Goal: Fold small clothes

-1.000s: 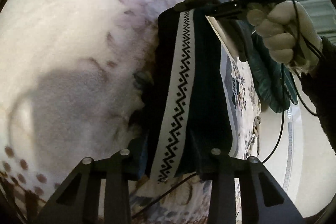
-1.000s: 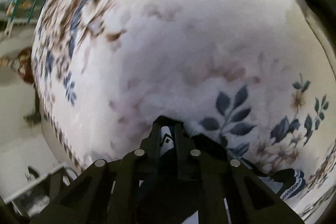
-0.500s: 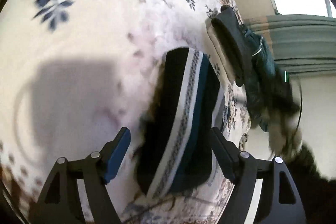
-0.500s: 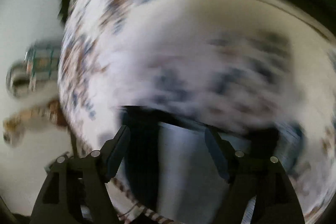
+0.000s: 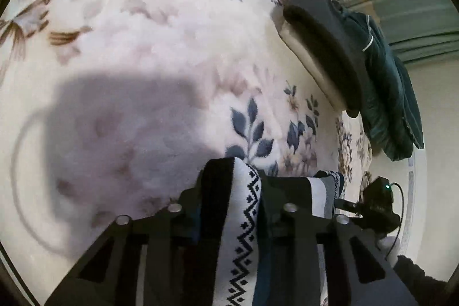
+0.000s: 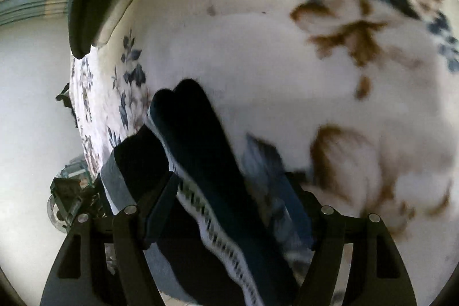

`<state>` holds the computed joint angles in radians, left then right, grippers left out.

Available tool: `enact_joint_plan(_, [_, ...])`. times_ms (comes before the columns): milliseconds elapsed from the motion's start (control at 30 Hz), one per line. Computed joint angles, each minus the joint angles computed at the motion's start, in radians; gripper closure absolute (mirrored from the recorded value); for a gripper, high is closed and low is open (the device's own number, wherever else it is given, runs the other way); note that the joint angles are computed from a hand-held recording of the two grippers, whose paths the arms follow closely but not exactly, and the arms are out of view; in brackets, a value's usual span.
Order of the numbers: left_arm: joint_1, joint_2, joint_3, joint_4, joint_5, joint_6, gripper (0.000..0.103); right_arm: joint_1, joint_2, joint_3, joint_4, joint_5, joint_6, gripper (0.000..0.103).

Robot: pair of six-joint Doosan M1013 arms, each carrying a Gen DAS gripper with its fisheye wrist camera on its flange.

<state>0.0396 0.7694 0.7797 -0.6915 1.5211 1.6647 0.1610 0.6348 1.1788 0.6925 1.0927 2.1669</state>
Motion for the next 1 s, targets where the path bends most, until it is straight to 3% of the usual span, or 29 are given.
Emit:
enact_joint_plan(100, [0.008, 0.013, -0.017, -0.018, 0.006, -0.048, 0.078, -0.014, 0.015, 0.014, 0.125, -0.048, -0.07, 0.03])
enact_joint_plan(133, [0.007, 0.02, -0.026, -0.019, 0.009, -0.062, 0.078, -0.017, 0.02, 0.018, 0.186, -0.057, -0.11, 0.04])
enact_joint_plan(167, [0.008, 0.022, -0.027, -0.016, 0.007, -0.069, 0.078, -0.017, 0.024, 0.016, 0.214, -0.065, -0.127, 0.077])
enact_joint_plan(267, [0.009, 0.028, -0.028, -0.026, 0.006, -0.076, 0.078, -0.008, 0.041, -0.039, 0.121, -0.035, -0.068, 0.087])
enact_joint_plan(333, [0.009, 0.031, -0.025, -0.031, 0.003, -0.085, 0.078, -0.004, 0.032, -0.042, 0.051, -0.065, 0.001, 0.088])
enact_joint_plan(400, [0.012, 0.03, -0.024, -0.037, 0.007, -0.083, 0.075, -0.007, 0.026, -0.022, 0.078, -0.093, 0.004, 0.088])
enact_joint_plan(467, [0.019, 0.033, -0.036, -0.054, 0.03, -0.092, 0.066, -0.012, 0.045, -0.036, 0.137, -0.051, -0.064, 0.08])
enact_joint_plan(500, [0.027, 0.026, -0.028, -0.079, 0.035, -0.088, 0.062, -0.022, 0.047, -0.027, 0.187, -0.04, -0.094, 0.064])
enact_joint_plan(533, [0.036, 0.016, -0.014, -0.105, 0.034, -0.08, 0.057, -0.031, 0.049, -0.017, 0.227, -0.017, -0.12, 0.055])
enact_joint_plan(567, [0.043, 0.004, 0.005, -0.121, 0.034, -0.072, 0.04, -0.038, 0.047, -0.013, 0.226, 0.007, -0.134, 0.044])
enact_joint_plan(600, [0.05, -0.01, 0.028, -0.141, 0.035, -0.061, 0.033, -0.043, 0.038, 0.004, 0.233, 0.015, -0.163, 0.039])
enact_joint_plan(667, [0.063, -0.031, 0.075, -0.178, 0.059, -0.039, 0.033, -0.053, 0.027, 0.05, 0.325, 0.041, -0.239, 0.034])
enact_joint_plan(800, [0.072, -0.061, 0.168, -0.186, 0.105, -0.018, 0.033, -0.045, 0.042, 0.094, 0.46, 0.114, -0.382, 0.032])
enact_joint_plan(900, [0.073, -0.074, 0.226, -0.242, 0.103, -0.008, 0.033, -0.04, 0.059, 0.116, 0.585, 0.099, -0.477, 0.025])
enact_joint_plan(1000, [0.063, -0.071, 0.243, -0.284, 0.097, 0.006, 0.032, -0.032, 0.086, 0.097, 0.673, 0.111, -0.544, 0.025])
